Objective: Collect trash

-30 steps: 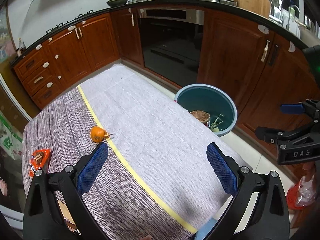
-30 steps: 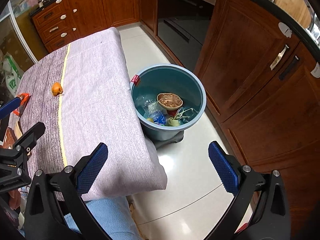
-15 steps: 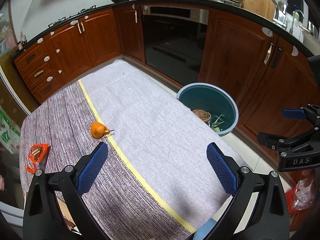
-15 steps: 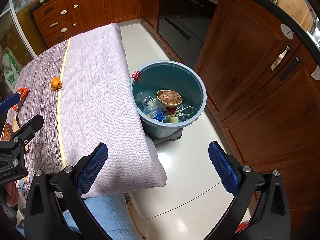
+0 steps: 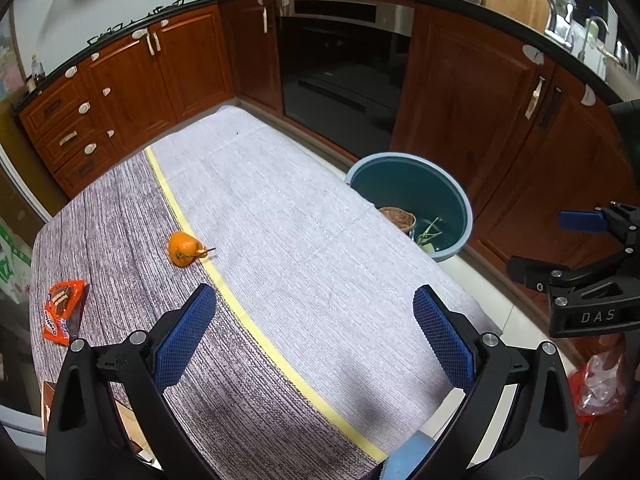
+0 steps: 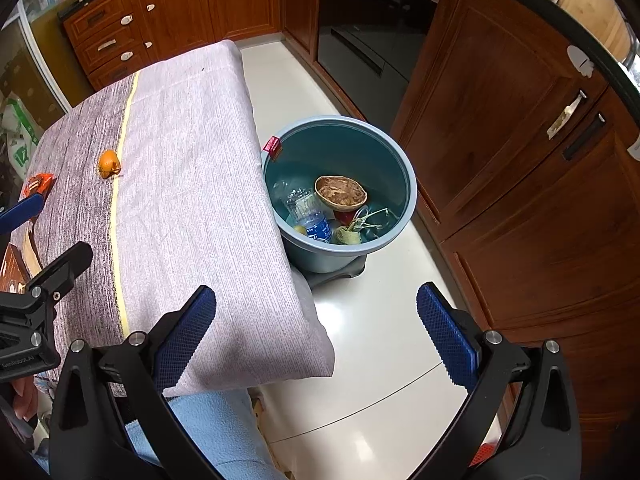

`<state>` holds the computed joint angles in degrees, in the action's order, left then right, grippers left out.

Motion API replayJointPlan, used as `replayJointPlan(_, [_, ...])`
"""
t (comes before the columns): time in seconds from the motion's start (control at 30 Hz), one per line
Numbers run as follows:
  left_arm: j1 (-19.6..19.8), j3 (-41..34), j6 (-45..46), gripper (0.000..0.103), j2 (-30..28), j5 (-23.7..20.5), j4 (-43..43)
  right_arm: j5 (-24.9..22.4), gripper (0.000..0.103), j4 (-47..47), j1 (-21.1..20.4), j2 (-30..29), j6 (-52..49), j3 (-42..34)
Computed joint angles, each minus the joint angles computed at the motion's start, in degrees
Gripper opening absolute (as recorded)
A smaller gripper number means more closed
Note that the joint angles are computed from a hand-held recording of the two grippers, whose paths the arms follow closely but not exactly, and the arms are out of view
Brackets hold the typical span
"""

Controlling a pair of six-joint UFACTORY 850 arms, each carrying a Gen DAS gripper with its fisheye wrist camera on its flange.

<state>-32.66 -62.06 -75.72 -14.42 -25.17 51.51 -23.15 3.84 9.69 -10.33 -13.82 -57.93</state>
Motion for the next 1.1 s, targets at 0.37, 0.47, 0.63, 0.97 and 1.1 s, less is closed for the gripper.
replayJointPlan(0.37, [0.0,-0.4,1.1,0.099,-0.6,-0.2,-0.8,-0.1,0.097,-0.7,0.1,-0.5,0.6,-0.4])
replayJointPlan(0.47, [0.0,-0.3,1.3,0.099,-0.6,-0.1,-1.1,-0.1,0.096,-0.9,0.1,-0.7,0.8,-0.5])
replayJointPlan(0.63, [0.1,-0.3,2.0,0.099,-0.9,-0.1,-1.9,-0.1,0.096,-1.1,0.2,-0.8,1.1,-0.5])
replayJointPlan(0.97, [0.2,-0.2,2.5,0.099,-1.1,-0.1,-2.7,0.0,0.097,-1.3,0.2,-0.9,1.2,-0.5])
replayJointPlan(1.1, [0.3,-0.1,2.9,0.099,-1.0,0.0,-3.4,0.2,0.096,-1.6,0.2,-1.0,1.5,-0.5])
